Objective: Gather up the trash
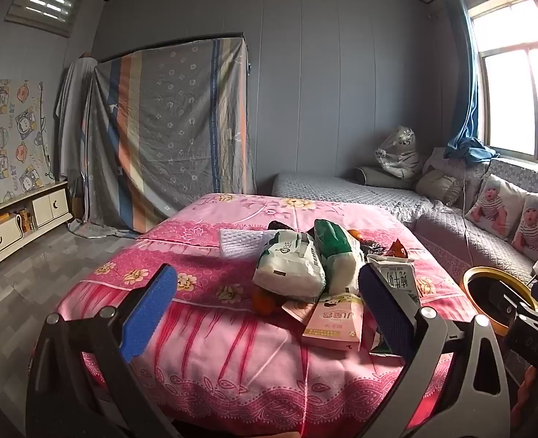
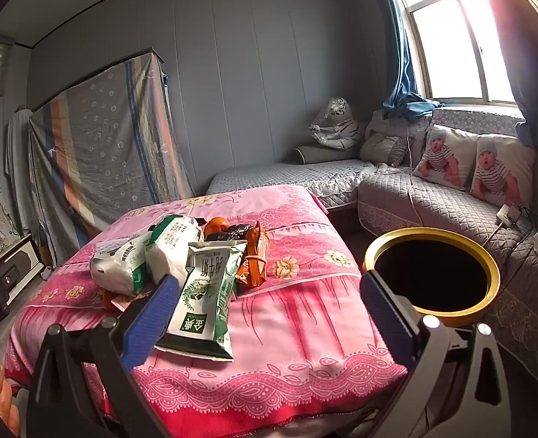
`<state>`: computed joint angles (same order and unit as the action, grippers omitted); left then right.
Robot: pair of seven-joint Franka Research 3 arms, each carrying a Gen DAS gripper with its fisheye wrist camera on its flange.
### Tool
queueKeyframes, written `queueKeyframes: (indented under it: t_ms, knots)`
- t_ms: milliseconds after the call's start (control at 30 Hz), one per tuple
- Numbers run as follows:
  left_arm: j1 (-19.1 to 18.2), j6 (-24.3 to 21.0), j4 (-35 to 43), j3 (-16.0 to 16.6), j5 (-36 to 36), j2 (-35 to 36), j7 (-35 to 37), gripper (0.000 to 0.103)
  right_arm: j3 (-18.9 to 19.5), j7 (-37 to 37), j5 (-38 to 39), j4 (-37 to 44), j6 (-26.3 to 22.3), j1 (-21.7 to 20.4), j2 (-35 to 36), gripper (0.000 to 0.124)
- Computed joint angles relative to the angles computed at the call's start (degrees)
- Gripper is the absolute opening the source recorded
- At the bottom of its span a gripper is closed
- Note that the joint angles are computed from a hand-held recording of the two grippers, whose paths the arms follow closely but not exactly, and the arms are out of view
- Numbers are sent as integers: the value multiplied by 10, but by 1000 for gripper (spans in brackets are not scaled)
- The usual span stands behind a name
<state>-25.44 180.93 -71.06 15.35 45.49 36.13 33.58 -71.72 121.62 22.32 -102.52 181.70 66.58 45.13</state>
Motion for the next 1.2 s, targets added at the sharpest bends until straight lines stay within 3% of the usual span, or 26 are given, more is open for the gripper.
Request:
queueKeyframes:
  t_ms: [267,333,933,1200]
  knots:
    - [-3,-2,-4,3,0,-3,-1,95,0,-1,2,-1,2,0,-1,96]
    - [7,-7,-1,-12,-6,-2,9,95,-1,-1,3,-2,2,1,0,96]
    - [17,-17,15,-28,-21,13,29,95,2,-4,6,-1,2,-1,-1,96]
    - [8,-10,3,-15,-18,10,18,95,3,-3,4,0,1,-2,-2,96]
